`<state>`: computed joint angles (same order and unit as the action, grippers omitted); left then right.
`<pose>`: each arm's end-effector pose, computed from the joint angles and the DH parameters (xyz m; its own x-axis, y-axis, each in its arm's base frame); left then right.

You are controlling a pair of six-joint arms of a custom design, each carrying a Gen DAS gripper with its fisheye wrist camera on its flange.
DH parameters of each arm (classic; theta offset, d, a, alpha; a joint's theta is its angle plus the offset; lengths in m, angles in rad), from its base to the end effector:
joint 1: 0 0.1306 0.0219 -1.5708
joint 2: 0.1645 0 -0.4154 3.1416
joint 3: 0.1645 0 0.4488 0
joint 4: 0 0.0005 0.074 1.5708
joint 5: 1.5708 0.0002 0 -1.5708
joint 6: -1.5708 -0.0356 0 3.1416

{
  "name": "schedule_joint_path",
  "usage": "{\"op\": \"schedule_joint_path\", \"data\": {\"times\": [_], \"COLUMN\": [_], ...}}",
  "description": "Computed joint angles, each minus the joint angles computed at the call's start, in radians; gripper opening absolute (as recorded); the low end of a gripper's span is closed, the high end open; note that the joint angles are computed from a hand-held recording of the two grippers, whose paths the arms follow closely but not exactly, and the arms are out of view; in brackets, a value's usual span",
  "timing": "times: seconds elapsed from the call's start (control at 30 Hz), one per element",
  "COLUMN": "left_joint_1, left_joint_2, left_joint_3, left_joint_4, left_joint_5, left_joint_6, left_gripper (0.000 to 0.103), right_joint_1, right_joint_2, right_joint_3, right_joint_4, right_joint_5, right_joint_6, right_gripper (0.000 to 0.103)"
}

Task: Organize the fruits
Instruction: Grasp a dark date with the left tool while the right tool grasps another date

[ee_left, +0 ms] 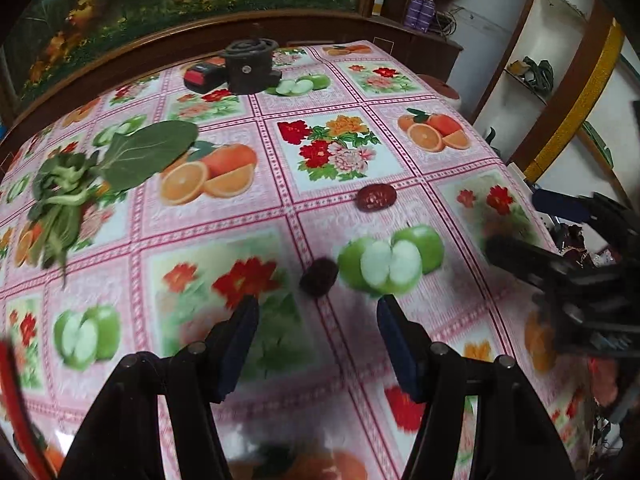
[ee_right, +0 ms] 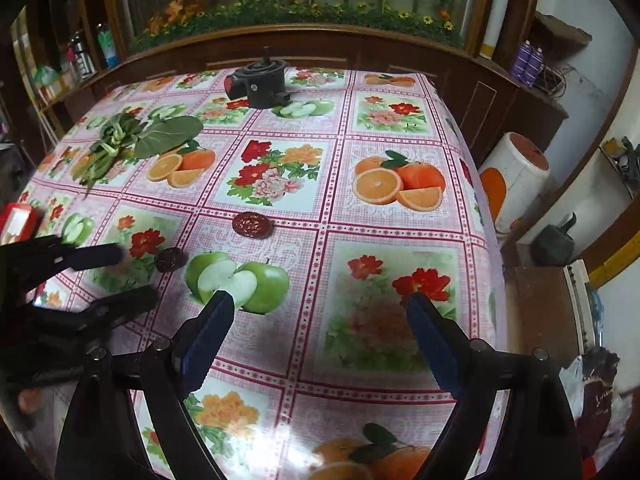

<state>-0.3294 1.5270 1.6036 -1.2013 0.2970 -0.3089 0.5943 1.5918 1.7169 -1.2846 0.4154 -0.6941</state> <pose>0.5319 -0.1934 0.4798 -0.6829 0.5407 -0.4913 0.6680 0.7343 -0.1204 0.4940 0.3159 0.4971 -0.8259 0.1483 -0.5439 0.1948 0.9804 -0.0286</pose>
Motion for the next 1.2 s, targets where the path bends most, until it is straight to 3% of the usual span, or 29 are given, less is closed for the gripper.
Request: {"op": "schedule_joint_path", "data": {"times": [0.07, 0.13, 0.17, 0.23, 0.27, 0.4, 0.63, 0.73, 0.77, 0.83, 1.03, 1.2], "left_joint_1": [-0.007, -0.013, -0.015, -0.013, -0.011, 0.006, 0.063, 0.085, 0.090, 0.098, 0.113, 0.130], "left_joint_2": [0.015, 0.029, 0.032, 0.039, 0.040, 0.029, -0.005, -0.019, -0.022, -0.027, -0.043, -0.077], "left_joint_3": [0.005, 0.012, 0.011, 0.016, 0.017, 0.001, -0.033, -0.048, -0.052, -0.060, -0.077, -0.111], "left_joint_4": [-0.003, -0.010, -0.003, 0.003, 0.009, 0.022, 0.005, -0.002, -0.003, -0.003, -0.014, -0.017], "left_joint_5": [0.011, 0.002, -0.003, 0.017, 0.021, 0.040, 0.067, 0.081, 0.087, 0.096, 0.119, 0.127], "left_joint_6": [-0.001, -0.014, -0.012, -0.006, 0.005, 0.025, 0.035, 0.033, 0.032, 0.035, 0.055, 0.048], "left_gripper": [0.062, 0.048, 0.045, 0.025, 0.023, 0.023, 0.023, 0.023, 0.023, 0.023, 0.023, 0.023], "right_joint_1": [-0.009, -0.017, -0.018, -0.021, -0.021, -0.024, -0.019, -0.032, -0.031, -0.032, -0.029, 0.007], "right_joint_2": [-0.005, -0.002, 0.005, 0.023, 0.033, 0.084, 0.174, 0.188, 0.180, 0.174, 0.134, 0.090], "right_joint_3": [-0.006, -0.005, 0.000, 0.010, 0.017, 0.049, 0.117, 0.116, 0.106, 0.100, 0.062, 0.033], "right_joint_4": [0.018, 0.031, 0.034, 0.045, 0.052, 0.086, 0.103, 0.112, 0.130, 0.147, 0.182, 0.168], "right_joint_5": [-0.015, -0.018, -0.013, -0.009, -0.009, -0.041, -0.020, -0.060, -0.054, -0.080, -0.153, -0.126], "right_joint_6": [0.014, 0.035, 0.050, 0.086, 0.103, 0.144, 0.190, 0.175, 0.170, 0.169, 0.110, 0.071], "right_gripper": [0.088, 0.088, 0.088, 0.088, 0.087, 0.073, 0.071, 0.069, 0.050, 0.032, 0.032, 0.032]}}
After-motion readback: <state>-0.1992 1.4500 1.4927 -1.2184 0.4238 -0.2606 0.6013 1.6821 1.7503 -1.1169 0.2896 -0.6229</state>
